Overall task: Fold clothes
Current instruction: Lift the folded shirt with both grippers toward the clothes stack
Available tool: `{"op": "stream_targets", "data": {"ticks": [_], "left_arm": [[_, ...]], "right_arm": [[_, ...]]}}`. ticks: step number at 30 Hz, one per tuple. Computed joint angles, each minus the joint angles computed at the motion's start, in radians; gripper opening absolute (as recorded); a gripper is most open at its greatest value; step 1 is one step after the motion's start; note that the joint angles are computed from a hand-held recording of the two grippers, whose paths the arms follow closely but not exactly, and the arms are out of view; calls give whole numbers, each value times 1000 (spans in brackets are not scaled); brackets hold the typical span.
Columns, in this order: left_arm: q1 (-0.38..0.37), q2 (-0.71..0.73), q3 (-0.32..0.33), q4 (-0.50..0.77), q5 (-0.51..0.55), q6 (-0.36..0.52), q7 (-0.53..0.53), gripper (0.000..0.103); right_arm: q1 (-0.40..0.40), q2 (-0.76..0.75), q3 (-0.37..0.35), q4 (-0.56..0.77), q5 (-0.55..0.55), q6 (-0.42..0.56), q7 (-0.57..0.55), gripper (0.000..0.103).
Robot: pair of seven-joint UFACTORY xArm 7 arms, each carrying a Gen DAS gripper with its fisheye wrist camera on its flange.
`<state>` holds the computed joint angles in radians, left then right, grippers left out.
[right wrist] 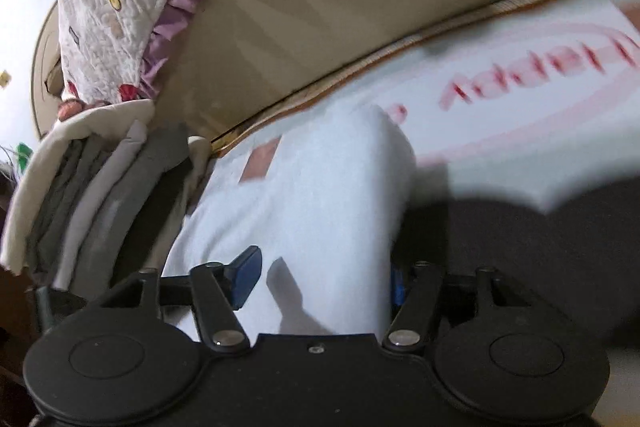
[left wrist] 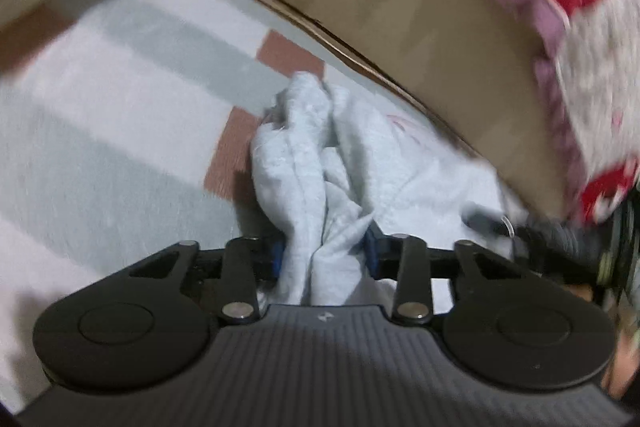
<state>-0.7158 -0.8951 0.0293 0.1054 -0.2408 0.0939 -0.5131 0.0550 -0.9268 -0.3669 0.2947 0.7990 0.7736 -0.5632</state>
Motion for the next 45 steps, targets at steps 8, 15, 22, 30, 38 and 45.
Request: {"op": "stream_targets", "data": {"ticks": [8, 15, 22, 30, 38, 45], "left_arm": [[141, -299, -283, 44, 123, 180, -135, 25], [214, -660, -398, 203, 197, 481, -277, 25], [400, -823, -343, 360, 236, 676, -281, 25], [589, -701, -144, 551, 281, 739, -108, 25], [692, -560, 23, 571, 243, 619, 14, 26], [822, -457, 66, 468, 180, 591, -36, 26]], "right_arm": [[34, -189, 154, 97, -162, 7, 58, 20], [173, -309, 202, 287, -275, 52, 97, 20], [366, -90, 289, 599, -326, 55, 75, 19], [465, 298, 360, 986, -298, 41, 96, 19], [488, 771, 408, 1443, -191, 113, 19, 19], [485, 986, 495, 1515, -409, -133, 197, 51]]}}
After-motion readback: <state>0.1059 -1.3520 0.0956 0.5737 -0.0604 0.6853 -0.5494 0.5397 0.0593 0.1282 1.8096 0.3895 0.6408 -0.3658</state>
